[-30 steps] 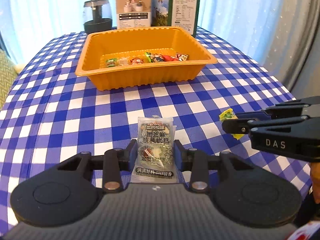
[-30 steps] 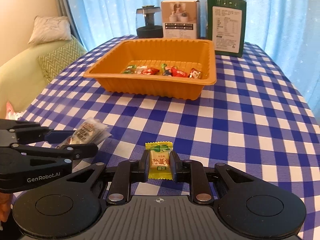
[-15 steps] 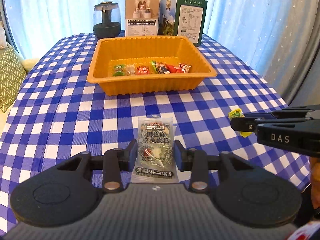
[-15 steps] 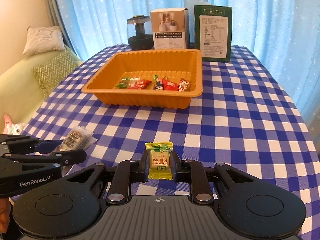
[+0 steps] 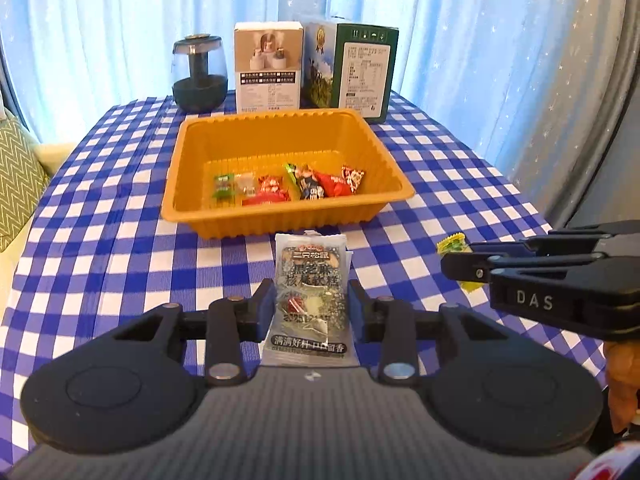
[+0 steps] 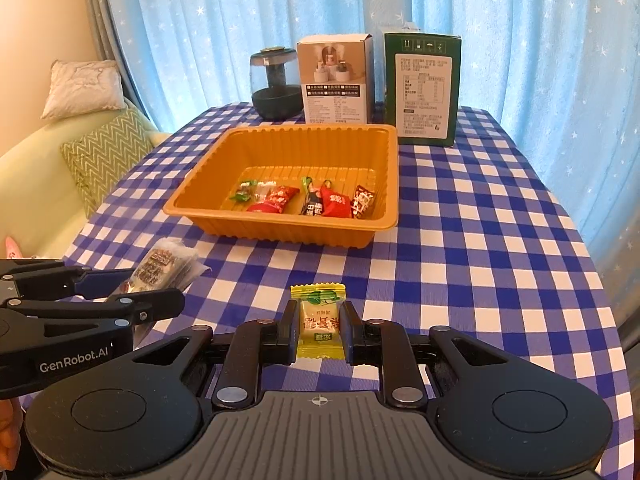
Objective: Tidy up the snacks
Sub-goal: 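Carry the clear packet in the left tool over the tray while the right tool carries the yellow candy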
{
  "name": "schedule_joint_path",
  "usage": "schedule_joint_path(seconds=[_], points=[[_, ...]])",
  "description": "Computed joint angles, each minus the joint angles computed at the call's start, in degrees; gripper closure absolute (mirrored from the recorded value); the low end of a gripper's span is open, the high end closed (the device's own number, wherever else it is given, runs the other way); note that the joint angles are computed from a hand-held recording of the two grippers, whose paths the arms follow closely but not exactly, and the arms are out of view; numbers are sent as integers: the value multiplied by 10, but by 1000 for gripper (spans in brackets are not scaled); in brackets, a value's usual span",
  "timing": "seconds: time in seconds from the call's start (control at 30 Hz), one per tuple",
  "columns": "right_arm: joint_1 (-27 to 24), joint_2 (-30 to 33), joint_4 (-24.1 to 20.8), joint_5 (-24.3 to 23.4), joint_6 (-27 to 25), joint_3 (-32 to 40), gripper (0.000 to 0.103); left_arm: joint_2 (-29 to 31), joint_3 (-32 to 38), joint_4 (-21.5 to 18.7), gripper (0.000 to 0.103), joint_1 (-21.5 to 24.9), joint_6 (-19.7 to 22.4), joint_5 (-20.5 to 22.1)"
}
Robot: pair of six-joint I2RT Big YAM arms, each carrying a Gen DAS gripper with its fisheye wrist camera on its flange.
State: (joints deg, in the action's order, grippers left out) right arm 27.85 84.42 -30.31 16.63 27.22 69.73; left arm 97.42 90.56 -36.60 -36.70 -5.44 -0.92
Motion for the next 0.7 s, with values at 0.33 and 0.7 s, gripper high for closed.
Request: schedule_joint_path(seconds=[0.33, 0.7], points=[[-13, 11, -13, -1, -14, 27, 82, 19, 41, -15, 69, 9, 9, 3], [-36, 34, -15, -16, -45, 69, 82, 57, 113, -43, 69, 22, 19, 10]])
